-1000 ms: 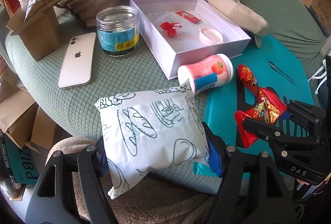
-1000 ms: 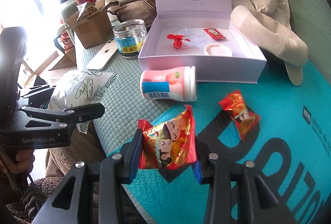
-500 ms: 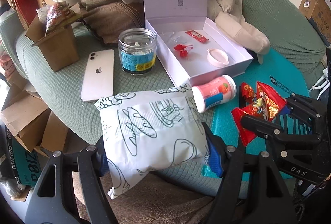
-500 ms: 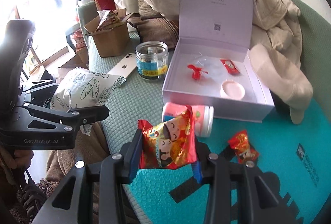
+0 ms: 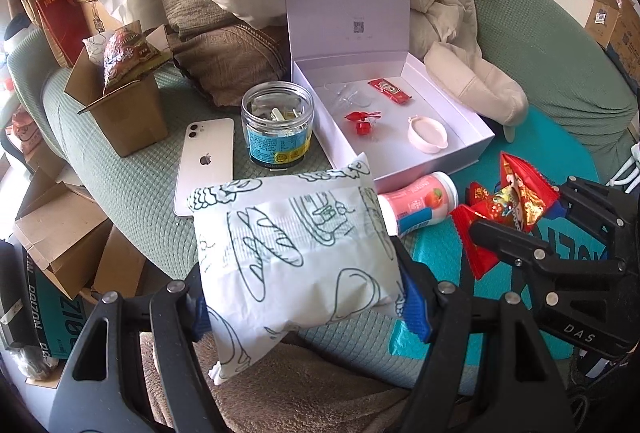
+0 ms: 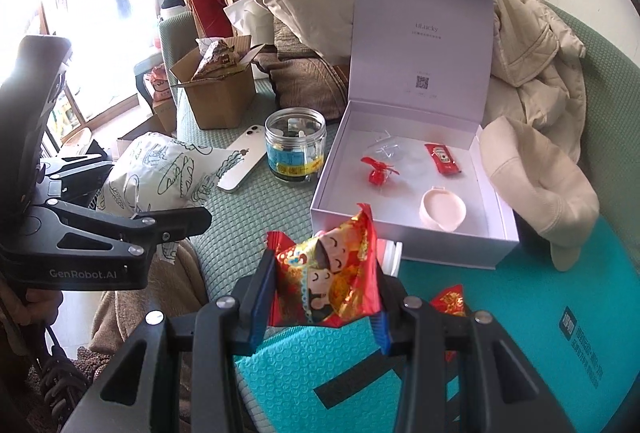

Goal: Organize objects

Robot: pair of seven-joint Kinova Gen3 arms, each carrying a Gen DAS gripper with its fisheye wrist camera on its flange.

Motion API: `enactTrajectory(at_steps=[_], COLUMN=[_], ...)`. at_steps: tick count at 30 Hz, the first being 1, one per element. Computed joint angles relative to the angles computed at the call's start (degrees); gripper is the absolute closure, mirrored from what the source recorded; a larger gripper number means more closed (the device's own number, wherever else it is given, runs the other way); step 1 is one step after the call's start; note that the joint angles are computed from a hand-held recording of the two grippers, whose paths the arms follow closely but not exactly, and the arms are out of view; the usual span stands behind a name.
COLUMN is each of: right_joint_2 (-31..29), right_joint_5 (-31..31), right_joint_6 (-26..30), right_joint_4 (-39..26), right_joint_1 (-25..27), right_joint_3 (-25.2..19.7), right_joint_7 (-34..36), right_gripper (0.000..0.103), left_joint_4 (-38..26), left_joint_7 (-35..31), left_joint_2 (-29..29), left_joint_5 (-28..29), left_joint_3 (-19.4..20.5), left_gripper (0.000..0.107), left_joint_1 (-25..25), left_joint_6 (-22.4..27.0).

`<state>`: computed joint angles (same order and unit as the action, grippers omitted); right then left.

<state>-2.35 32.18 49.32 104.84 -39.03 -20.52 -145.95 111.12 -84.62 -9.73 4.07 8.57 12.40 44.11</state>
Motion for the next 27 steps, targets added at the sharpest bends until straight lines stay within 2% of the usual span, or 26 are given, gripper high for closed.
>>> enactTrajectory(at_steps=[8, 17, 27], right_joint_2=[-3.1, -6.3, -7.1], right_joint_5=[2.0, 0.7, -1.5], right_joint_6=[2.5, 2.7, 0.2], right_joint_4=[1.1, 2.9, 4.1], right_joint_1=[0.3, 3.1, 6.6], right_joint_3=[-2.1, -3.7, -2.9], right_joint_7=[-2.1, -2.4, 1.1], right_gripper=[0.061, 0.061, 0.061], left_joint_4=[-1.1, -2.4, -4.5], left_joint_7=[3.1, 5.5, 7.2], left_joint_2=[-1.1, -1.2, 1.7], left_joint_5=[-1.7, -3.8, -4.3], left_joint_3=[2.0, 4.5, 4.7], left_gripper=[0.036, 0.036, 0.036], left_joint_1=[1.0, 3.0, 4.7], left_joint_6=[0.9, 1.6, 2.2])
